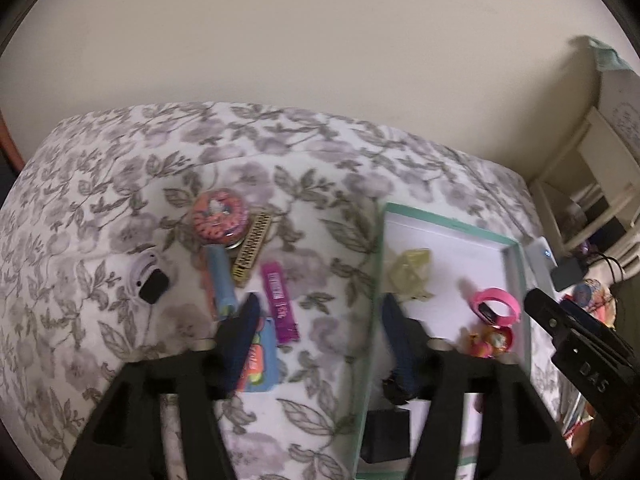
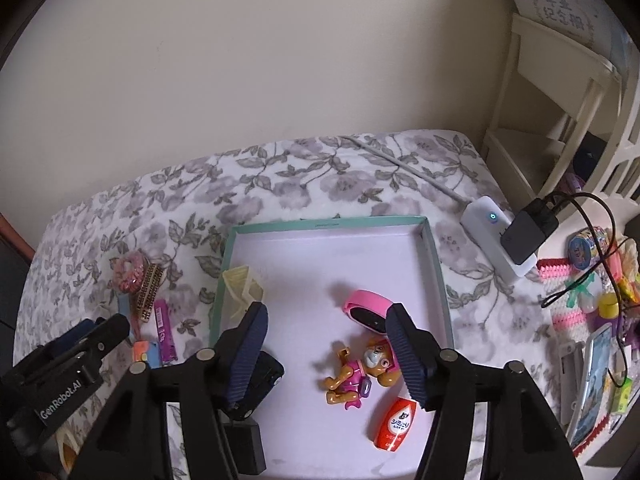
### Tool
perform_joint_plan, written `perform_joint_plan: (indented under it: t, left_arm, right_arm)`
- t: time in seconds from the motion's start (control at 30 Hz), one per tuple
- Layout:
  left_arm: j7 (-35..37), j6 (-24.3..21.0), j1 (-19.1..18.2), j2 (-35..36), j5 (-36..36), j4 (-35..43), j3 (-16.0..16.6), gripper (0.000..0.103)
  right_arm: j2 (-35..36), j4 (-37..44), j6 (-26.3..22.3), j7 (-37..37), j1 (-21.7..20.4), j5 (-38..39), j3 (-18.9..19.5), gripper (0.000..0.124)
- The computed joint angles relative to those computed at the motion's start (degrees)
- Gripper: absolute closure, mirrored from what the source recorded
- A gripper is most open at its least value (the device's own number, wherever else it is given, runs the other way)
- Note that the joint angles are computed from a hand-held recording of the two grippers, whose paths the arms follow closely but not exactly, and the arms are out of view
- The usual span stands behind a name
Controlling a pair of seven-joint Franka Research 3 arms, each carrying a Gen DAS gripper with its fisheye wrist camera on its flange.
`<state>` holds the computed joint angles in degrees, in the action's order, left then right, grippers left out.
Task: Organize rigid objects
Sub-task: 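Open both tools to drop the car and figure into the tray, then move both tools back over the remaining pile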
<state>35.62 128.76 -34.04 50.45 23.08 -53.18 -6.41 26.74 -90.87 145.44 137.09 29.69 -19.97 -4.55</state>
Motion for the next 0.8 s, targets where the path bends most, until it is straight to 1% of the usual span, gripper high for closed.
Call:
perform_joint_plan:
  t: [0.03,0.17,0.23,0.27,0.3,0.37,0.4,0.63,0.73,0.8]
  left_arm:
    - [-0.4,-0.1,0.0,-0.1,0.2,-0.3,0.3,0.03]
    - [-1.5,-1.4,-0.4,0.1,1.2,-0.5,1.1,0.027]
    - [-2.2,-1.5,-0.3,-0.1,1.6,-0.9,1.2,0.026]
    - [-2.8,-1.3,-0.3,-0.3,1.9,-1.4,1.4,0.025]
    - [-3.2,-1.3,-0.3,-0.4,2.3,-1.7,1.6,0.016]
    - [-4.4,-0.5,-0.5,-0.9,3.6,-2.7,2.2,0.002]
    - [-5.1,-0.5,-0.7,-1.1,4.3,-3.0,2.5,0.002]
    - [-7.3,-0.3,0.0,-2.9,6.3,-6.0,2.4,0.002]
    - [-9.1,1.6,0.4,-5.2,7.6,-9.5,2.6,0.002]
    - [-10.1,2.6,0.7,-6.9,8.6,-11.9,2.7,0.002]
  right_arm:
    - [0.2,0.2,-0.1,0.3,0.2,-0.3,-0.2,0.048]
    - [0.5,0.4,0.3,0.6,0.4,-0.7,-0.3,0.044]
    - [0.6,0.5,0.4,1.0,0.6,-1.1,-0.6,0.032]
    - [0.7,0.5,0.4,1.0,0.7,-1.3,-0.7,0.031]
    - [0.8,0.6,0.5,1.0,0.7,-1.4,-0.7,0.029]
    - [0.8,0.7,0.4,1.4,0.9,-1.6,-0.8,0.025]
    - [1.0,0.9,0.3,1.5,0.9,-1.6,-0.8,0.023]
    - [1.1,1.3,-0.2,3.2,1.5,-2.8,-1.3,0.022]
    - [0.7,0.9,0.1,4.0,1.9,-4.0,-1.5,0.022]
    - [0.1,0.1,1.7,4.7,2.1,-4.7,-1.5,0.022]
